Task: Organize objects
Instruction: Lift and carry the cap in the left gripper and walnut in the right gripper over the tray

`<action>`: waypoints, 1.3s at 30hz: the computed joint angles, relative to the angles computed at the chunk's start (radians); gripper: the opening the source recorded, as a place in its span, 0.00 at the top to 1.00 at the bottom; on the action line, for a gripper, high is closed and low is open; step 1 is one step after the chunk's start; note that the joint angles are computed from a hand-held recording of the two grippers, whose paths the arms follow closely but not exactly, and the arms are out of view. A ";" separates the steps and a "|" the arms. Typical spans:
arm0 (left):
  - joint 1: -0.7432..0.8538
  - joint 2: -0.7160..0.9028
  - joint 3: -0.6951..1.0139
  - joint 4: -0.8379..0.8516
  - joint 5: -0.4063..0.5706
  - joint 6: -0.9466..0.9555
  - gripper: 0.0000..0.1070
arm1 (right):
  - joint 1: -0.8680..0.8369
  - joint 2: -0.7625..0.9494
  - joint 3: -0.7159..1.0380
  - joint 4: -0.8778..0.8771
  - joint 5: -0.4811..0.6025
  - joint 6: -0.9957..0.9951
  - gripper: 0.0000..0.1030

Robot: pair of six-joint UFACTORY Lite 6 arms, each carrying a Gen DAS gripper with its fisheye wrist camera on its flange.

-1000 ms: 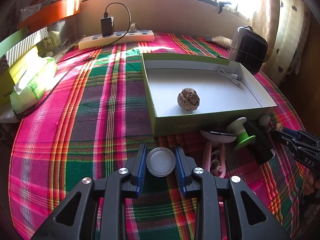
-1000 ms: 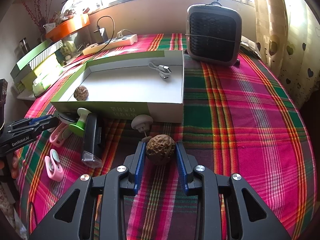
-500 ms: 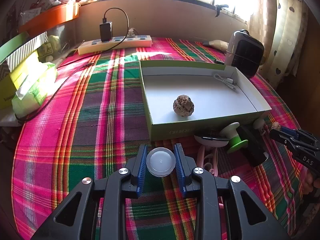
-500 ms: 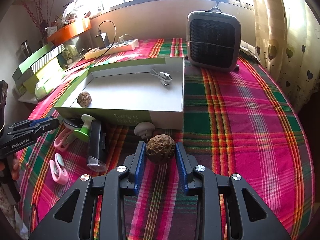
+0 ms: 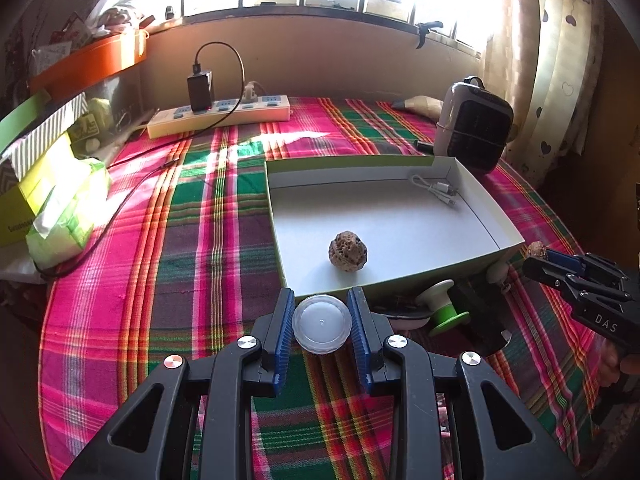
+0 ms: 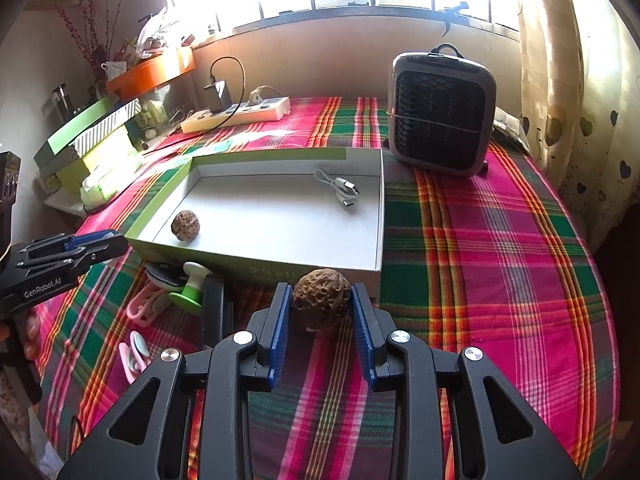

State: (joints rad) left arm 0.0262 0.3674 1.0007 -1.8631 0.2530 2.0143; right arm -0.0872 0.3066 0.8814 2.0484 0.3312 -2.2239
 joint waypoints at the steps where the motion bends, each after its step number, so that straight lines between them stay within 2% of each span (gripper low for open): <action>1: -0.004 0.006 0.013 0.018 -0.002 -0.022 0.76 | 0.004 0.003 0.010 -0.013 0.000 0.017 0.70; 9: -0.021 0.087 0.150 0.240 0.011 -0.259 0.76 | 0.039 0.060 0.119 -0.132 -0.021 0.138 0.70; 15: -0.037 0.177 0.279 0.404 0.004 -0.431 0.76 | 0.057 0.141 0.256 -0.324 -0.028 0.341 0.70; 23: -0.052 0.305 0.459 0.650 0.007 -0.688 0.76 | 0.098 0.281 0.467 -0.636 -0.051 0.659 0.70; 28: -0.058 0.408 0.606 0.845 0.033 -0.900 0.76 | 0.125 0.399 0.639 -0.906 -0.047 0.942 0.70; 33: -0.066 0.499 0.741 0.986 0.076 -1.042 0.76 | 0.145 0.533 0.826 -1.202 -0.019 1.250 0.70; 39: -0.073 0.608 0.906 1.153 0.110 -1.225 0.76 | 0.162 0.675 1.035 -1.434 0.043 1.496 0.70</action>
